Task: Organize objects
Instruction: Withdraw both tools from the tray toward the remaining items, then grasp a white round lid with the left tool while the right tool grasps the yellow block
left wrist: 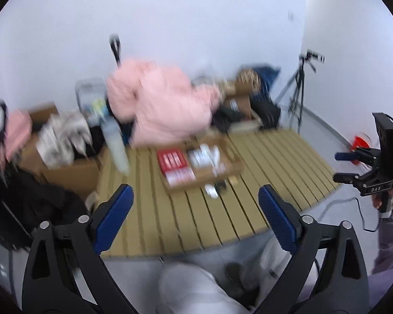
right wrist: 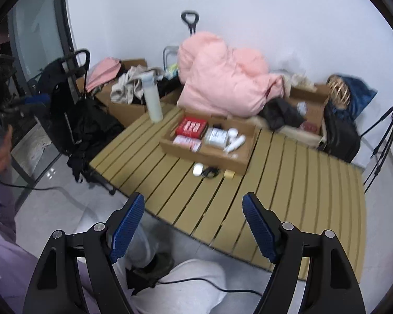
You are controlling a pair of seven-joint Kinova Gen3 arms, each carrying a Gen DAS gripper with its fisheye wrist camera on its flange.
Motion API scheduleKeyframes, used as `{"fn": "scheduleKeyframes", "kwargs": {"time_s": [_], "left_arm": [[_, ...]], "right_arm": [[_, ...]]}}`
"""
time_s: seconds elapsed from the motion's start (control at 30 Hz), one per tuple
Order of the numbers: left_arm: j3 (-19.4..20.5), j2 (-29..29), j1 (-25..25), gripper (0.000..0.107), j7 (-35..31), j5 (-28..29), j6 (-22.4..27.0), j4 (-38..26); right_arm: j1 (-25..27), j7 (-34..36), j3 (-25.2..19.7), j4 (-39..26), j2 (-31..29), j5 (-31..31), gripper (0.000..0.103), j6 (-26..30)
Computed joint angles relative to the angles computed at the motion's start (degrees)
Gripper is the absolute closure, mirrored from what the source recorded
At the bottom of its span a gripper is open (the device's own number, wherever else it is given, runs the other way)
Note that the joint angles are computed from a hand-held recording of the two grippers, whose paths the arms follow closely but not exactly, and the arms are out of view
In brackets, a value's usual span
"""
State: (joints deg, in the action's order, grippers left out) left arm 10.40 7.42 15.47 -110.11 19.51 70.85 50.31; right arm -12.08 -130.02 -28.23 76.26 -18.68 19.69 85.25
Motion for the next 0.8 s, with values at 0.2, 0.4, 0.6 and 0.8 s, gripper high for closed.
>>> {"fn": "scheduleKeyframes", "kwargs": {"time_s": [0.2,0.4,0.6,0.8], "left_arm": [[-1.21,2.59,0.98,0.004,0.78,1.29,-5.92,1.29],[-6.04,11.55,15.19,0.004,10.41,-12.41,-18.46,10.71],[1.07,22.07,16.44,0.006,15.07,-16.14,-29.92,15.50],[-2.50,35.32,23.91,0.029,16.41,-22.07,-22.54,1.04]], "right_arm": [[1.52,1.61,3.86,0.93,-1.03,-0.29,0.022,-2.32],[7.91,-4.01,0.56,13.57,3.01,5.36,0.022,-10.37],[3.51,-15.37,7.30,26.29,10.69,10.39,0.022,-24.35],[0.16,-27.34,13.00,32.70,17.15,18.99,0.022,-38.02]]}}
